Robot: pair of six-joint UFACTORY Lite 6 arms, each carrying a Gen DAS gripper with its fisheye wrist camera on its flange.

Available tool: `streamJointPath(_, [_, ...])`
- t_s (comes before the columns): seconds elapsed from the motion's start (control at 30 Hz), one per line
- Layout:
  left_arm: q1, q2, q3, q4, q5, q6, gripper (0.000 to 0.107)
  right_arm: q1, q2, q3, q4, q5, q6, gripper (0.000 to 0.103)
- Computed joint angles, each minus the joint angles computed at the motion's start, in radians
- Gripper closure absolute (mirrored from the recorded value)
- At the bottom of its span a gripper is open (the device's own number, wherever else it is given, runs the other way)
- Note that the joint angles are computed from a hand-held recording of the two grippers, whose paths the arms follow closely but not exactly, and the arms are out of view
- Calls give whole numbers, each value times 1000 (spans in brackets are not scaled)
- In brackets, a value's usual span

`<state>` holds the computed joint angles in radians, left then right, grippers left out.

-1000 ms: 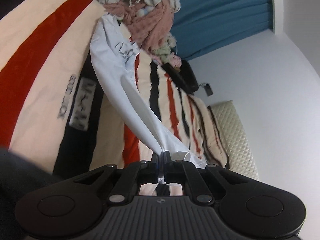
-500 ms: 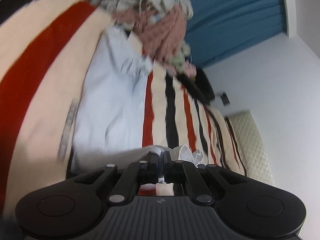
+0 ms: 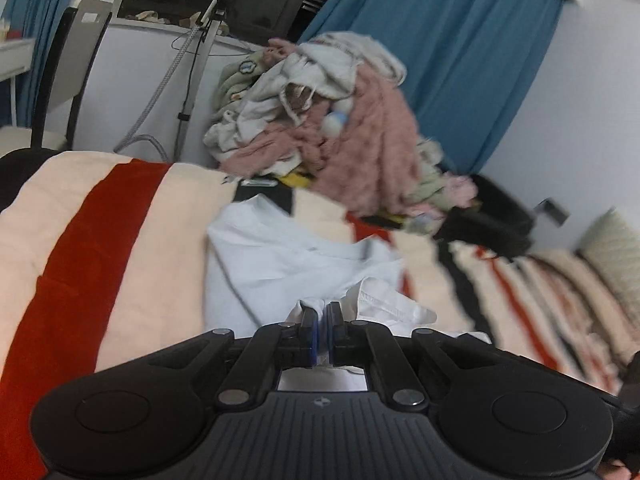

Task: Fold clothes

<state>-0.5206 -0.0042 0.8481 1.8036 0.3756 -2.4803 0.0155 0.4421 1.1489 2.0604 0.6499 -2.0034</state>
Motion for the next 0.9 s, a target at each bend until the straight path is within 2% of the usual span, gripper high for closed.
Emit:
streamJointPath(0.13, [47, 201, 33, 302, 22, -258, 101, 54, 169, 117, 90, -65, -122, 94])
streamJointPath(0.2, [48, 221, 20, 361, 42, -306, 99, 63, 176, 103, 134, -67, -171, 94])
streamJointPath(0.27, [33, 210, 10, 348, 59, -270, 98, 76, 157, 83, 156, -87, -205, 91])
streamJointPath(0.3, [23, 200, 6, 326, 66, -237, 92, 84, 130, 63, 166, -104, -226, 89])
streamJointPath(0.33, [4, 176, -3, 281, 81, -190, 76, 88, 99, 37, 172, -113, -241, 76])
streamJointPath(0.37, [-24, 142, -15, 214, 105, -132, 65, 85, 61, 3, 170, -105, -245, 51])
streamJointPath(0.4, [-52, 108, -26, 150, 131, -76, 47, 78, 13, -42, 170, -87, -246, 37])
streamJointPath(0.43, [-85, 68, -39, 87, 161, -15, 39, 71, -40, -90, 173, -68, -250, 21])
streamJointPath(0.53, [-203, -80, -83, -120, 237, 194, 30, 61, -227, -234, 177, -57, -271, 21])
streamJointPath(0.63, [-370, -198, -106, -324, 395, 381, 21, 47, -439, -377, 170, -76, -282, 21])
streamJointPath(0.77, [-637, -311, -121, -479, 641, 458, 14, -3, -730, -540, 8, -102, -129, 21])
streamJointPath(0.9, [-933, -325, -107, -565, 925, 402, 11, -106, -1009, -691, -236, -64, 111, 21])
